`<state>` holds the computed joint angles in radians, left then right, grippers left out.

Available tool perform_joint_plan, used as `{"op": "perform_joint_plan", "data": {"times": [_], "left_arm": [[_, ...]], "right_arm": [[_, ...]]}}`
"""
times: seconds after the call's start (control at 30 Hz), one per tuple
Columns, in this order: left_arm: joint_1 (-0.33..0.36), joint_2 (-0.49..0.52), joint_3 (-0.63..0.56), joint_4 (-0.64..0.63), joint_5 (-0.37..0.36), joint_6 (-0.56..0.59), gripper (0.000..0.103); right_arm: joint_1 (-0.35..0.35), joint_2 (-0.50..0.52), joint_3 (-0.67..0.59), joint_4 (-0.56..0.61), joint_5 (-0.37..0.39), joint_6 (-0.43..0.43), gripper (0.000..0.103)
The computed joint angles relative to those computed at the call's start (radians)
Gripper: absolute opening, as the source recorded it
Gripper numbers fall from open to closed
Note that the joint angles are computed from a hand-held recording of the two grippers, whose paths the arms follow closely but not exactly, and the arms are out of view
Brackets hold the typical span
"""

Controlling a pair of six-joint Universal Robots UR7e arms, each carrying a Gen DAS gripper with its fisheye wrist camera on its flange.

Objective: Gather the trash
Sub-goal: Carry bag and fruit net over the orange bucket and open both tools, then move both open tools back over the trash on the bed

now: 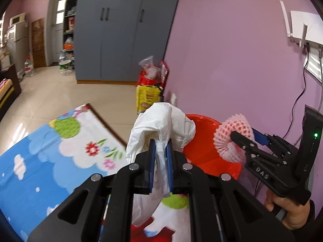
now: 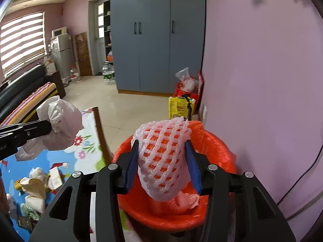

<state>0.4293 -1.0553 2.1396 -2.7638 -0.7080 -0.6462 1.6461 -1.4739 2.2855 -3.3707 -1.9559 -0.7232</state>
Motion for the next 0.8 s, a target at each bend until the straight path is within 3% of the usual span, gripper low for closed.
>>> {"op": "perform_joint_plan", "data": {"times": [0.3,0.4,0.47,0.5,0.53,0.57,0.8], "left_arm": [[0.066,0.125,-0.1,-0.122,-0.095,0.108,0.011],[0.079,0.155,-0.124,-0.156,-0.117,0.133,0.013],[0.086,0.172,-0.143,-0.164,-0.133,0.143,0.023],[0.09,0.178,-0.151,-0.17,-0.14,0.153,0.028],[0.093,0.181,-0.154,-0.177,-0.145,0.159,0.041],[0.097,0.184,-0.155,-0.187,-0.148,0.161,0.046],[0.089,0.136,-0.104,-0.181,-0.101,0.114,0.046]], "right_arm": [[-0.035,0.009,-0.038,-0.011,0.0,-0.02,0.052],[-0.038,0.019,-0.048,-0.014,0.002,-0.02,0.058],[-0.038,0.027,-0.053,-0.019,-0.003,-0.025,0.06],[-0.038,0.032,-0.055,-0.025,-0.005,-0.028,0.067],[-0.04,0.036,-0.056,-0.031,-0.005,-0.033,0.07],[-0.038,0.043,-0.057,-0.038,-0.013,-0.039,0.07],[-0.049,0.038,-0.053,-0.029,-0.002,-0.028,0.071]]}}
